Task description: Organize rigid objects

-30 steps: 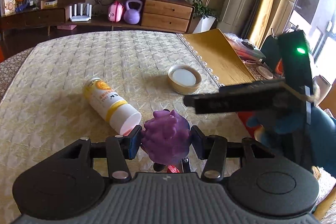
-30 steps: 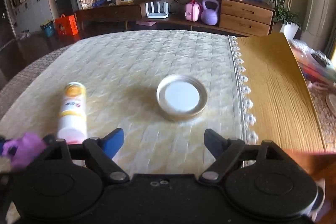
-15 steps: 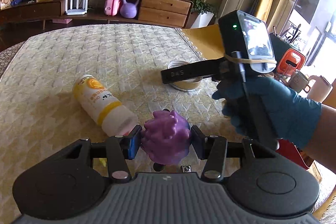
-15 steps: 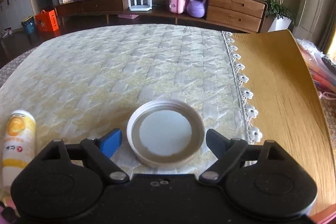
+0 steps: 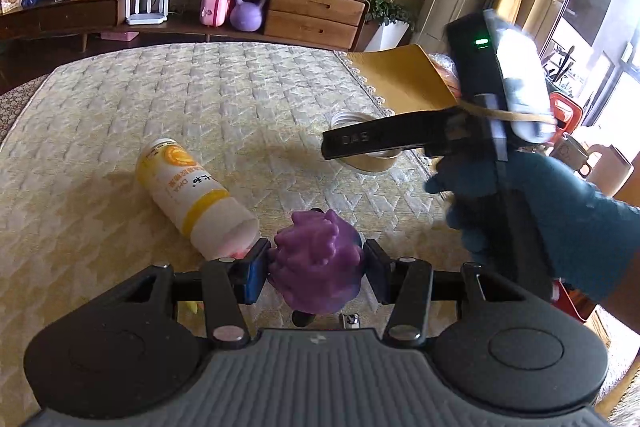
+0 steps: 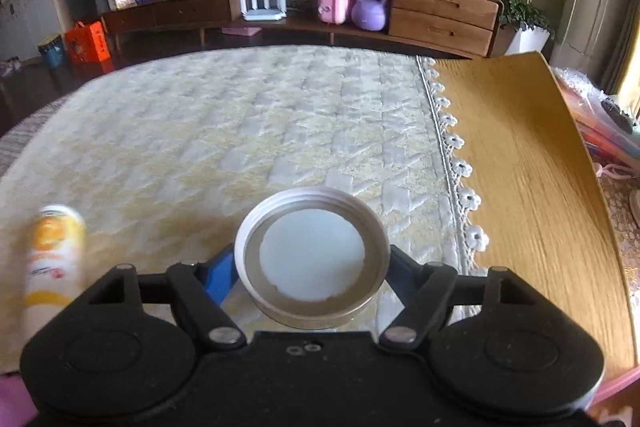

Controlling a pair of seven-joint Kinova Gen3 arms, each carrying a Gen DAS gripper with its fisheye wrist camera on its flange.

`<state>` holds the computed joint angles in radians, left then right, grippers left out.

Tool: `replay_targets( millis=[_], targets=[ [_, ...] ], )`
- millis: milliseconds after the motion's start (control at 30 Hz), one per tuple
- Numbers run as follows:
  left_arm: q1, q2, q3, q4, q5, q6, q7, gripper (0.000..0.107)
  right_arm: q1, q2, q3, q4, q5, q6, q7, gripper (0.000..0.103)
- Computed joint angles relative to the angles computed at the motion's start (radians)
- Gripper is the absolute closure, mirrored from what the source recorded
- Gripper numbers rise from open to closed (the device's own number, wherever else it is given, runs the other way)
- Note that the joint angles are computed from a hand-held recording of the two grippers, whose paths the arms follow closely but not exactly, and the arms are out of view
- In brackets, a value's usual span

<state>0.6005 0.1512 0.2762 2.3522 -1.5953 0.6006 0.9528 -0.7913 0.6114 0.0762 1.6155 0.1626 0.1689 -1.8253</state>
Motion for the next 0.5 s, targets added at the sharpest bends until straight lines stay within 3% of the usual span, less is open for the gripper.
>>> replay_targets(
  millis=[500],
  targets=[
    [0.115,-0.071,0.051,-0.107,0.306,0.120,-0.241,0.058,0.090,-0.377,-0.073,0.350,0.013,-0.035,0.053,0.028]
  ],
)
